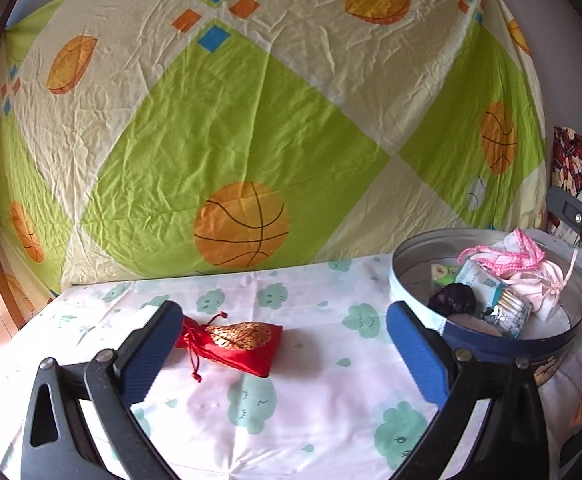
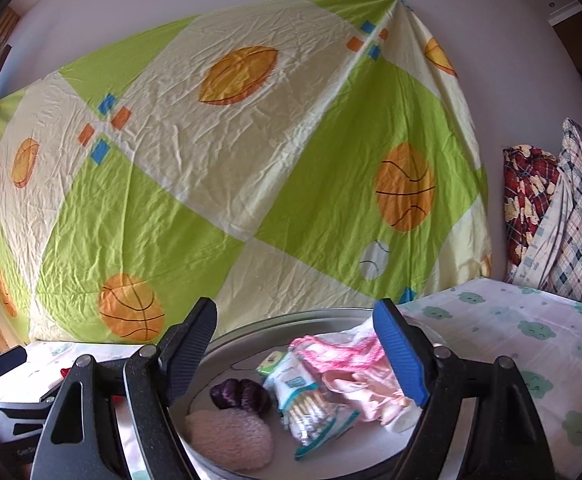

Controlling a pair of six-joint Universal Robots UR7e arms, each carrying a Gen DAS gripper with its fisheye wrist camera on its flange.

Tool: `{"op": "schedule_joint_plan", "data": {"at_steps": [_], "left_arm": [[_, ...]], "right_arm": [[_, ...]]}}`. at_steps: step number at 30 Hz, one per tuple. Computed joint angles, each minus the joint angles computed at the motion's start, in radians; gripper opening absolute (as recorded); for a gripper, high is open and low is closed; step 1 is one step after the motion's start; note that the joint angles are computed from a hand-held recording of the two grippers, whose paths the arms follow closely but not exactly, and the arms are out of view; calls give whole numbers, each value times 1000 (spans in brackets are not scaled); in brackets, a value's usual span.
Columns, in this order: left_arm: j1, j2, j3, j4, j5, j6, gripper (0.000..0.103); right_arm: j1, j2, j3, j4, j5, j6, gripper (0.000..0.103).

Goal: Organize soft objects
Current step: 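Withdraw both open tools from the tin, then grasp the red embroidered pouch with the right tool and lift it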

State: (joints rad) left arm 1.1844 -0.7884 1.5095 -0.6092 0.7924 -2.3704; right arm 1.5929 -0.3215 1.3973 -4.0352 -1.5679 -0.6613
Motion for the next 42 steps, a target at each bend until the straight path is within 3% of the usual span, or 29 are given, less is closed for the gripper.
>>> {"op": "schedule_joint_plan", "data": {"at_steps": [15, 21, 25, 29, 31, 33, 36, 39, 42], "left_arm": [[101, -100, 2, -18, -71, -2, 103], [143, -107, -55, 20, -114, -32, 103], [173, -86, -148, 143, -146, -107, 103], [200, -72, -224, 295, -160, -269, 103], [207, -74, -232, 305, -174, -295, 103], [208, -76, -229, 272, -201, -254, 103], [207, -84, -214, 214, -223, -190, 103], [207, -92, -209, 224, -211, -208, 103], [207, -94, -213, 248, -198, -225, 103]], "right_arm": [[71, 77, -76, 212, 24, -52, 82], [97, 110, -148, 411, 22, -95, 82], [119, 139, -234, 629, 7, -151, 82], [143, 183, -370, 941, -25, -261, 82], [157, 223, -475, 1113, -67, -330, 82], [168, 272, -571, 1207, -111, -377, 82], [179, 351, -742, 1375, -159, -390, 82], [187, 448, -947, 1566, -213, -357, 82], [189, 547, -1159, 1742, -259, -326, 70]]}}
